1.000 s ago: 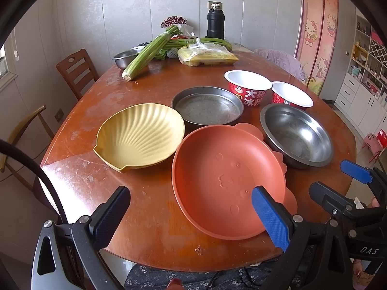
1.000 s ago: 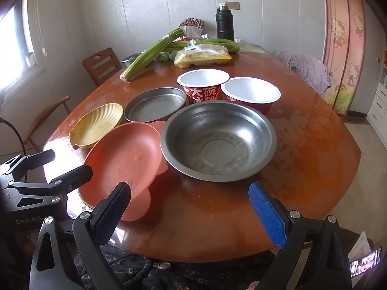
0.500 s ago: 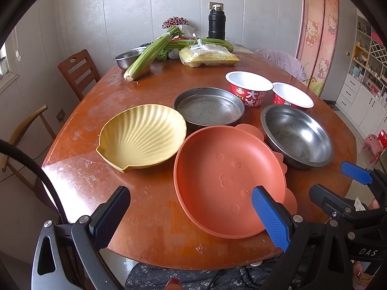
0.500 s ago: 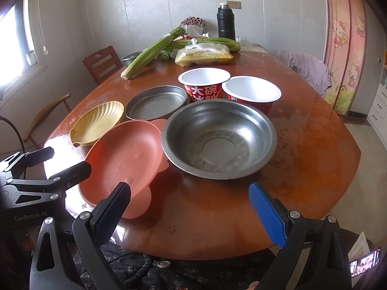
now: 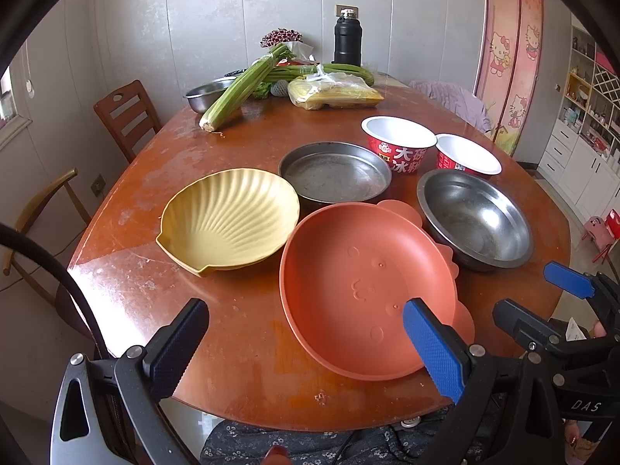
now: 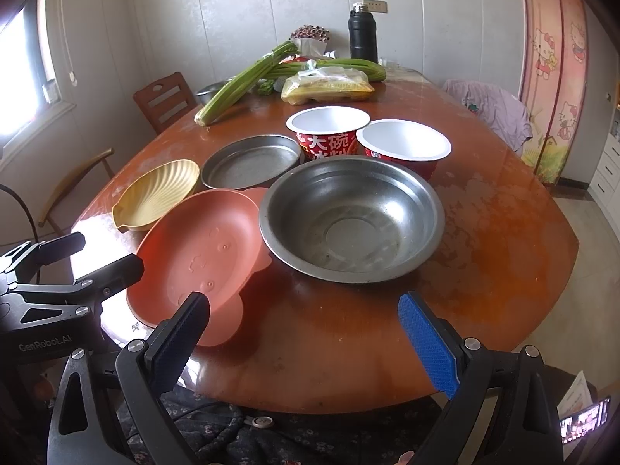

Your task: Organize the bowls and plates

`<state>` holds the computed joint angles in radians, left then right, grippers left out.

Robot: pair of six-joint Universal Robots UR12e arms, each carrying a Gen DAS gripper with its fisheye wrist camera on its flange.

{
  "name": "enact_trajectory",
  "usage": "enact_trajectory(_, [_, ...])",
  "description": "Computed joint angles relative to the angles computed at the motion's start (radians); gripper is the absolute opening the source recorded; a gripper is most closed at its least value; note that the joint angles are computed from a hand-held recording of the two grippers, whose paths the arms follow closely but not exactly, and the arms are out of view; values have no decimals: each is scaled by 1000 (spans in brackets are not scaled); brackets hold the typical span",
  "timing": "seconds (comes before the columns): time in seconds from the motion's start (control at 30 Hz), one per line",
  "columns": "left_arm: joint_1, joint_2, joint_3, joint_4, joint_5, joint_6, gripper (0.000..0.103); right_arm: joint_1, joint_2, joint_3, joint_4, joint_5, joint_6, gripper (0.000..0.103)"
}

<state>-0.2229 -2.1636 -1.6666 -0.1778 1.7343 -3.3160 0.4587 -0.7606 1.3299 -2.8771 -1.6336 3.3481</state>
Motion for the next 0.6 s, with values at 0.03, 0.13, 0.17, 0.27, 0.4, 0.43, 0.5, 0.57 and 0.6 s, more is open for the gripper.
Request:
enact_trajectory(0.03, [0, 0, 0, 1, 0, 0, 101, 0, 0, 0, 0, 2, 0, 99])
enact_trajectory(0.13, [0, 0, 0, 2, 0, 0, 101, 0, 0, 2, -2, 3, -2, 99])
enact_trajectory(0.17, [0, -1, 0, 1, 1, 0, 101, 0, 0, 1, -3, 2, -2, 99])
enact_trajectory(0.27, [0, 0, 0, 0, 0, 0, 101, 0, 0, 0, -1, 0, -3, 99])
enact_trajectory(0.4, [-1, -1, 2, 1, 2, -2, 101, 1, 0, 1, -3, -2, -5, 99])
enact_trajectory(0.43, [-2, -1, 2, 1, 2, -2, 101, 0, 0, 1, -3, -2, -5, 99])
enact_trajectory(0.5, [-2, -1, 2, 0, 3, -2, 101, 0, 1, 0, -6, -1, -5, 99])
enact_trajectory(0.57, [-1, -1, 2, -2, 2, -3, 101, 0, 2, -2, -5, -1, -6, 99])
enact_trajectory(0.6, [-2, -1, 2, -1, 4, -2, 101, 0, 2, -1, -5, 0, -5, 99])
